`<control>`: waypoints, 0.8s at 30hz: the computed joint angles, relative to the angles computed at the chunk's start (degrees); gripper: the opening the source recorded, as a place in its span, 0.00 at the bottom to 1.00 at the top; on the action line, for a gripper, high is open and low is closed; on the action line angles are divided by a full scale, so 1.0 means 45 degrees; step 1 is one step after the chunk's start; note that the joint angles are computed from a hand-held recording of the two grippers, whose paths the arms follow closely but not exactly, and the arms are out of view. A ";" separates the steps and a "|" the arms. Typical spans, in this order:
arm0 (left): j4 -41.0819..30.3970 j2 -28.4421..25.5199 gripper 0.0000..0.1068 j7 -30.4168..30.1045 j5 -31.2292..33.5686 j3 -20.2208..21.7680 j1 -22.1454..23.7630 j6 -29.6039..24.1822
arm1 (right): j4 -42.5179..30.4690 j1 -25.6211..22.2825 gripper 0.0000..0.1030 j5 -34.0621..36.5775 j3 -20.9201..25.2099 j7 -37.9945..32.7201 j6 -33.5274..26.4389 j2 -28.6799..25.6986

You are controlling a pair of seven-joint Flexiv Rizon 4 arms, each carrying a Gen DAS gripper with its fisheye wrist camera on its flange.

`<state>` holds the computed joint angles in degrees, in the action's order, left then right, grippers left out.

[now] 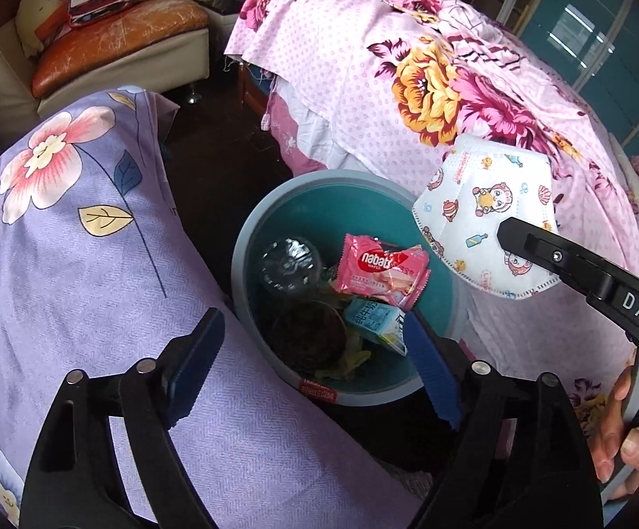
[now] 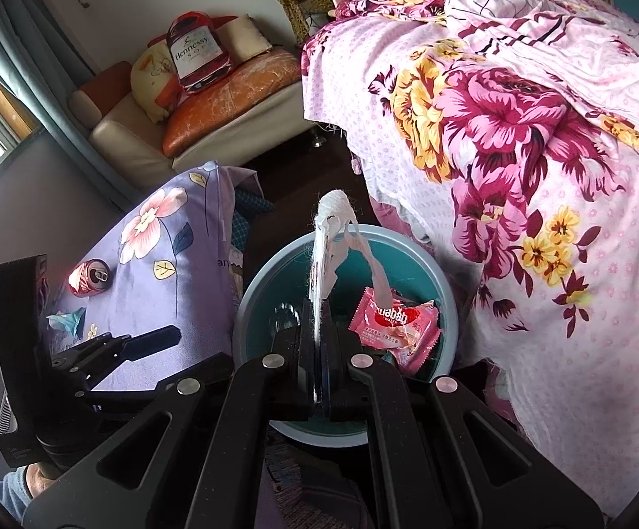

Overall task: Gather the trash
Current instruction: 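Carry bowl and mask over the teal bin and open both tools, then move both tools back to the table toward the blue wrapper and cola can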

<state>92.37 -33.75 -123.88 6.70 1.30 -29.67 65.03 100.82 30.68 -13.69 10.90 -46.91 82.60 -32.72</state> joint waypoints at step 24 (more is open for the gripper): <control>0.3432 0.2011 0.86 -0.0712 -0.0613 0.0122 0.0683 0.2386 | -0.0808 0.0745 0.73 -0.0631 -0.0142 0.0793 -0.2189 0.0131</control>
<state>107.81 -24.70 -127.09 3.94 1.85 -26.60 75.77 97.19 34.03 -16.53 10.26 -43.34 72.75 -32.13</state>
